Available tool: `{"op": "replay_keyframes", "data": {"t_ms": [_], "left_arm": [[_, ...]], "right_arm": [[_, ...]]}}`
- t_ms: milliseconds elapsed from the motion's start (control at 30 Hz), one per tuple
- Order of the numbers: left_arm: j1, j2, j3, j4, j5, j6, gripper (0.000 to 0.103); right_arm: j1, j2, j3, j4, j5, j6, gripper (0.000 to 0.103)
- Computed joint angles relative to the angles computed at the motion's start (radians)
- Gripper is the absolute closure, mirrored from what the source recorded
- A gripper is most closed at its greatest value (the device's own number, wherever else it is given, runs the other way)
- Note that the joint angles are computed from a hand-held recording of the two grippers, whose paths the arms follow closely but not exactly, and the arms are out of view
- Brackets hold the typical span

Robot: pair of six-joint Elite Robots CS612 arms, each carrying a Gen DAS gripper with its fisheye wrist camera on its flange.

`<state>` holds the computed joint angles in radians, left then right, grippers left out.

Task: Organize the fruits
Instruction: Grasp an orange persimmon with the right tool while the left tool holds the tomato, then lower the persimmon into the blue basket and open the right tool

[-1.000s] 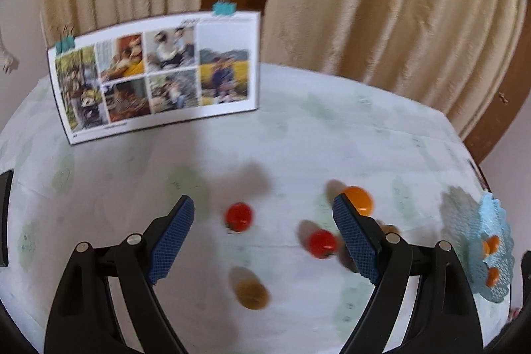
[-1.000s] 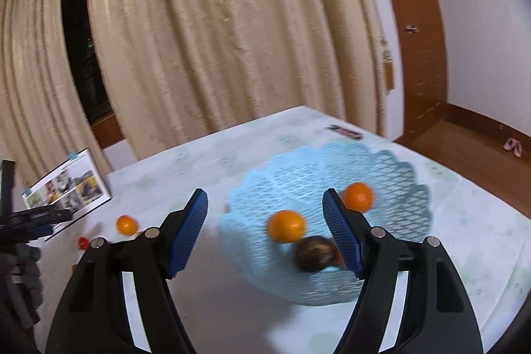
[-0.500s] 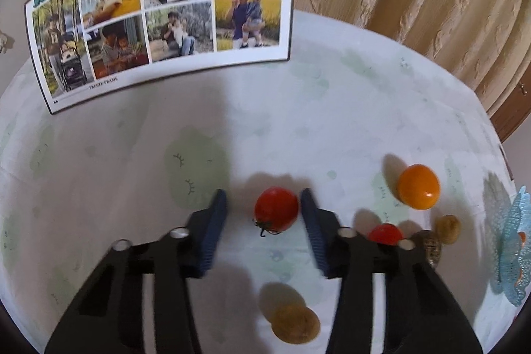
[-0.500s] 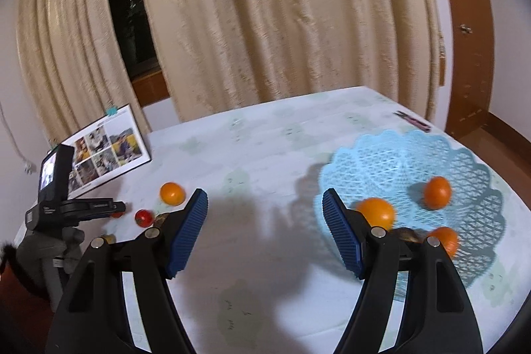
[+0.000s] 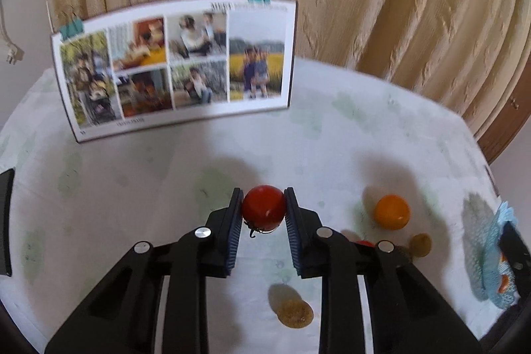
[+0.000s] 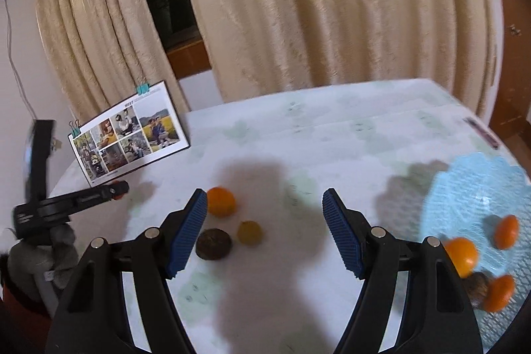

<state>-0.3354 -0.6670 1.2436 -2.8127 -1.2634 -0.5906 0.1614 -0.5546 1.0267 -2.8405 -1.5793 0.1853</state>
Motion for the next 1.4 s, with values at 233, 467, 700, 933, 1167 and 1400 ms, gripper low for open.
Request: {"op": "replay_keyframes", "data": {"t_ms": [233, 467, 700, 933, 1167, 1400], "left_arm": [[-0.005, -0.034, 0.041, -0.08, 0.027, 0.007, 0.078], [-0.009, -0.051, 0.062, -0.119, 0.026, 0.012, 0.078], [-0.011, -0.052, 0.062, -0.125, 0.017, 0.017, 0.078], [-0.015, -0.048, 0.055, -0.115, 0.005, 0.028, 0.078], [-0.018, -0.049, 0.058, -0.125, 0.005, 0.036, 0.078], [-0.023, -0.05, 0.057, -0.131, 0.0, 0.054, 0.078]], "right_arm": [[0.009, 0.109, -0.198, 0.188, 0.031, -0.018, 0.03], [0.017, 0.216, -0.403, 0.381, 0.067, -0.003, 0.03], [0.034, 0.288, -0.548, 0.543, 0.005, -0.047, 0.031], [0.035, 0.301, -0.581, 0.606, -0.009, -0.065, 0.061], [0.029, 0.218, -0.446, 0.458, 0.002, -0.046, 0.061], [0.009, 0.108, -0.268, 0.295, -0.04, -0.005, 0.061]]}}
